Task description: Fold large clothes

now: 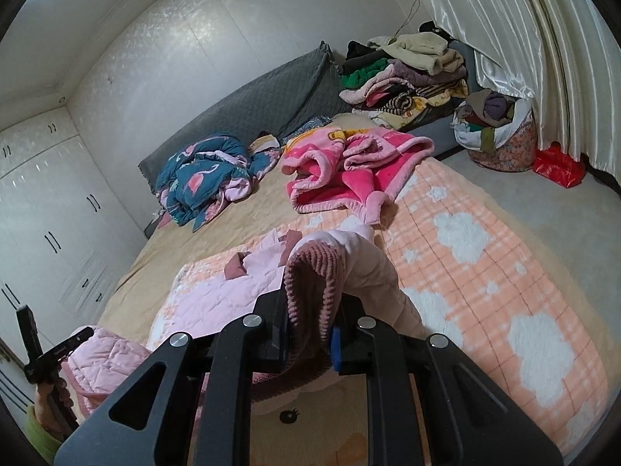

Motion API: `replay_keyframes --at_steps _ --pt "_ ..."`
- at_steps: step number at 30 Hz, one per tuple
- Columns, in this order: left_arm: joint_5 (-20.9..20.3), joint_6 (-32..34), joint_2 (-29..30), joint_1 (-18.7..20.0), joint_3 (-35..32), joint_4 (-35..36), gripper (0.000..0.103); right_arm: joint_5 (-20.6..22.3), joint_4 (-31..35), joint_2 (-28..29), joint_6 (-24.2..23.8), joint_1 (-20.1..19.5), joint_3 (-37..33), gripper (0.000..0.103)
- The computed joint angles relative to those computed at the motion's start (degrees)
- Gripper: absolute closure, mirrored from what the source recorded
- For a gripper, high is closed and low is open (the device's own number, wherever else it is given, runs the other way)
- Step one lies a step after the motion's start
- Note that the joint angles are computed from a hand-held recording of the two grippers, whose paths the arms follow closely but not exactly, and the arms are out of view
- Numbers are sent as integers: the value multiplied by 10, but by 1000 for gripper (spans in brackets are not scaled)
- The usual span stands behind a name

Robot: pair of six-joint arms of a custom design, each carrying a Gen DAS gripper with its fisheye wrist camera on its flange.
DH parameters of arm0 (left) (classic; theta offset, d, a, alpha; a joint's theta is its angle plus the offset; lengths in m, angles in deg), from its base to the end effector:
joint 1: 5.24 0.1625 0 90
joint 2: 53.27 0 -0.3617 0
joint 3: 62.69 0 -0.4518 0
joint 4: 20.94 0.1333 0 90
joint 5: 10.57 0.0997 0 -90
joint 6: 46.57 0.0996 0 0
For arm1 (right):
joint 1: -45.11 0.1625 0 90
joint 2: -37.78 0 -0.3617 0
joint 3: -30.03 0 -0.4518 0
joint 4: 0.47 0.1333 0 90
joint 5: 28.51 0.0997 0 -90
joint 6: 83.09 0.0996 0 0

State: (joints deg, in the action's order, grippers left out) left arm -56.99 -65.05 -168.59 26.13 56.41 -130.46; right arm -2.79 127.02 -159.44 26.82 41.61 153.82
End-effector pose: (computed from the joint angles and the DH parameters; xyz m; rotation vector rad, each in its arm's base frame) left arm -0.2464 -0.3867 0.4173 0.7458 2.4528 -0.9145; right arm 0.2579 -0.2392 0.3949 -0.0076 -2.3148 1.5154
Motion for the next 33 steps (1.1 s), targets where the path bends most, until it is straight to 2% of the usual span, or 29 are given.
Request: replay_keyframes --at_steps 11,22,33 --pt "16 29 47 32 -25 -19 94 -23 109 -20 -111 -64 -10 88" --pt "31 54 80 57 -29 -61 94 -48 266 -64 -264 -133 1 88" --pt "43 77 138 80 -59 -94 93 -51 407 -96 -380 -189 9 86"
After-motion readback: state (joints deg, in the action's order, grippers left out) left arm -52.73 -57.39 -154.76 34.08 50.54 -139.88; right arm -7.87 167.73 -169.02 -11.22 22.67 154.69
